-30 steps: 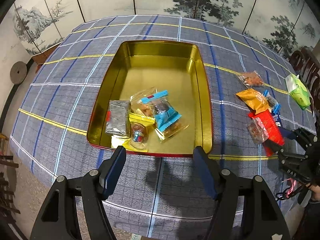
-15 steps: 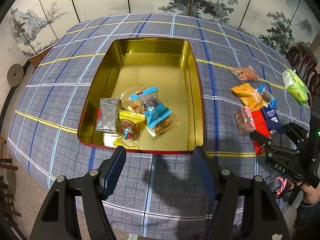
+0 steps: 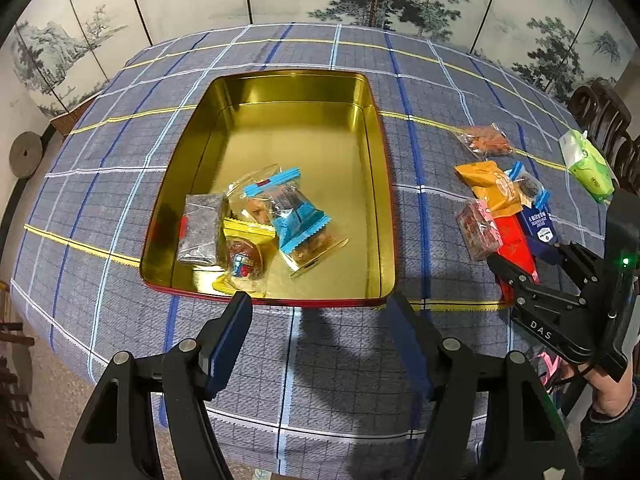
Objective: Organize snacks
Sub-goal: 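Grasp the pink wrapped pastry with the left gripper while right holds the red bag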
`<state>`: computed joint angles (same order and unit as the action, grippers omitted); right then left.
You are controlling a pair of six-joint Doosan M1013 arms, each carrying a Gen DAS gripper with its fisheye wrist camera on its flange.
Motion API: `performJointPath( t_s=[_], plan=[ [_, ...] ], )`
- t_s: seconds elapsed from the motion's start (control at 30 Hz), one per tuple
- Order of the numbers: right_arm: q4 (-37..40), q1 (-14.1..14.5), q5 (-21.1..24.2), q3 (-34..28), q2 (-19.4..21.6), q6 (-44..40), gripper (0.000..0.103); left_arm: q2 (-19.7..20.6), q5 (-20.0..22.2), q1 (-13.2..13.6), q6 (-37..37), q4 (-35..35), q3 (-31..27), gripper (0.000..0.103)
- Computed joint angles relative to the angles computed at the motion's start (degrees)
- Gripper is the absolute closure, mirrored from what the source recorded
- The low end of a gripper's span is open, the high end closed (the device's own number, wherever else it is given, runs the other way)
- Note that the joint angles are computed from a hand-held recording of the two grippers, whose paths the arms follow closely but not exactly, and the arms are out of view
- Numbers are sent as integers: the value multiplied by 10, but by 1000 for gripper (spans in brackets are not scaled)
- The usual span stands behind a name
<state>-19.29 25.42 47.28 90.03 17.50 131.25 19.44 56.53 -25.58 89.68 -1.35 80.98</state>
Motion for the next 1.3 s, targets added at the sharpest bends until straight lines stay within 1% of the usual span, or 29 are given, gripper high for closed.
performJointPath(
  t_s=[0.03, 0.1, 0.13, 0.3, 0.47, 0.6, 0.73, 0.87, 0.97, 1.07, 1.17, 1.3],
  plan=[
    [-4, 1, 1, 0, 1, 5, 49, 0, 0, -1, 1, 1, 0, 37],
    [-6, 2, -3, 3, -1, 8, 55, 1, 0, -2, 0, 1, 0, 37],
    [-3, 2, -5, 5, -3, 8, 56, 1, 1, -2, 1, 0, -1, 37],
    [24, 4, -13, 22, -19, -2, 57, 4, 4, -8, 9, -1, -4, 37],
    [40, 9, -11, 48, -43, 2, 57, 7, 5, -19, 28, -9, -9, 37],
    [34, 15, 2, 71, -64, 16, 57, 10, 4, -31, 46, -16, -12, 37],
    [4, 17, 26, 96, -86, 61, 57, 13, 3, -39, 59, -24, -16, 37],
    [-28, 7, 43, 115, -101, 114, 57, 16, 1, -45, 62, -23, -19, 37],
    [-58, -6, 46, 126, -108, 159, 57, 19, 2, -46, 63, -29, -20, 37],
    [-93, -25, 41, 133, -109, 204, 57, 22, 5, -47, 63, -36, -23, 37],
    [-127, -43, 25, 135, -103, 232, 57, 29, 15, -46, 63, -55, -31, 37],
    [-155, -59, 8, 127, -89, 250, 57, 42, 30, -51, 53, -65, -47, 38]
  ],
)
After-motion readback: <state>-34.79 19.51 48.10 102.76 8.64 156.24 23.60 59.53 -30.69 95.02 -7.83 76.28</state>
